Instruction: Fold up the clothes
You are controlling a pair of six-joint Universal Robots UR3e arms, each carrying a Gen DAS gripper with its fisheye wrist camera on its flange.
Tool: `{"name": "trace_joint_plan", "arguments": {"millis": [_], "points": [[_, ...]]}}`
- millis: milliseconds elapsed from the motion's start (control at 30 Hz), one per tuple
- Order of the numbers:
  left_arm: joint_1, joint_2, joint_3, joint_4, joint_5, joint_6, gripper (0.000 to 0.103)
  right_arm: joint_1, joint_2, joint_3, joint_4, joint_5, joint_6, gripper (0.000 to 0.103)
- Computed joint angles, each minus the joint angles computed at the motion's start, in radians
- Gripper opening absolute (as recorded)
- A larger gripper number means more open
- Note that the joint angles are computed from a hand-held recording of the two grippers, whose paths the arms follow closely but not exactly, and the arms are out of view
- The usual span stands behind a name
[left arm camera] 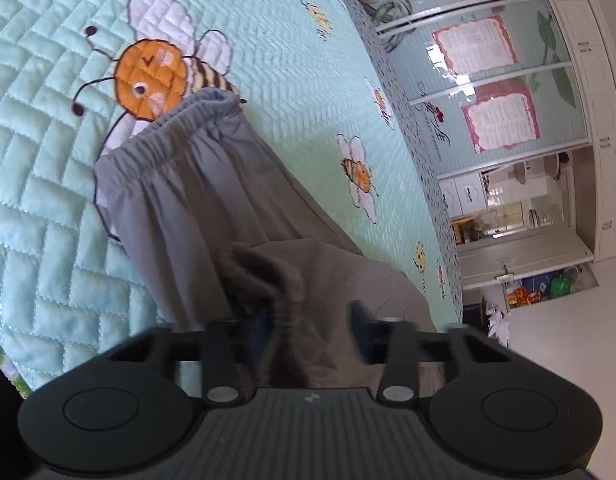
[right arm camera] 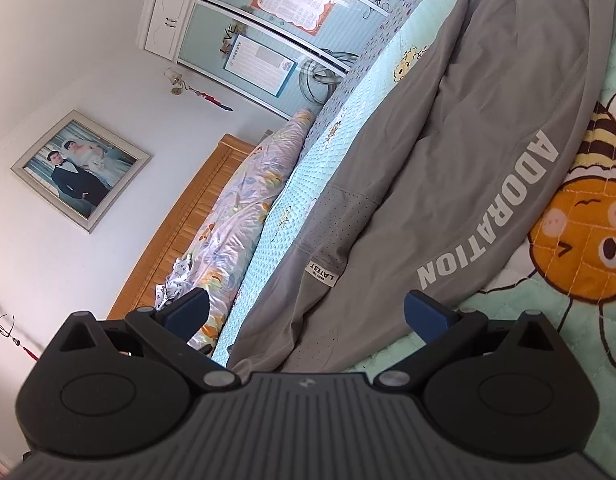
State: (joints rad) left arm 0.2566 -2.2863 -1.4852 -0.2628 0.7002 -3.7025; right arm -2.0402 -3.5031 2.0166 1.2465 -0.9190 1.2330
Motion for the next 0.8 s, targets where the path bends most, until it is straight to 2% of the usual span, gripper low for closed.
{"name": "trace_joint_plan", "arguments": {"millis": [33, 200, 467, 567, 633, 733, 767, 800], "points": [[0.000, -0.005, -0.006, 0.016, 0.001, -0.006, 0.009, 0.000, -0.002, 0.002, 0.000, 0.000, 0.001, 0.103], [-0.013, 0.008, -0.005, 0.004, -0.005, 0.066, 0.009, 0.002, -0.003, 0.008, -0.010, 0.003, 0.003, 0.103], [0.002, 0.013, 0.293, -0.069, -0.052, 0.200, 0.009, 0.013, 0.023, -0.001, -0.051, 0.029, 0.019, 0.103], [0.029, 0.001, 0.404, -0.166, -0.021, 0.314, 0.009, 0.022, 0.027, 0.002, -0.059, 0.052, 0.026, 0.103], [0.044, -0.022, 0.444, -0.264, 0.035, 0.399, 0.009, 0.021, 0.027, -0.002, -0.058, 0.053, 0.029, 0.103], [0.062, -0.102, 0.496, -0.439, 0.117, 0.457, 0.009, 0.015, 0.027, -0.020, -0.046, 0.039, 0.027, 0.103], [0.068, -0.122, 0.490, -0.477, 0.137, 0.483, 0.009, 0.011, 0.028, -0.029, -0.043, 0.033, 0.027, 0.103], [0.074, -0.124, 0.458, -0.456, 0.128, 0.487, 0.009, 0.006, 0.030, -0.038, -0.040, 0.026, 0.027, 0.103]]}}
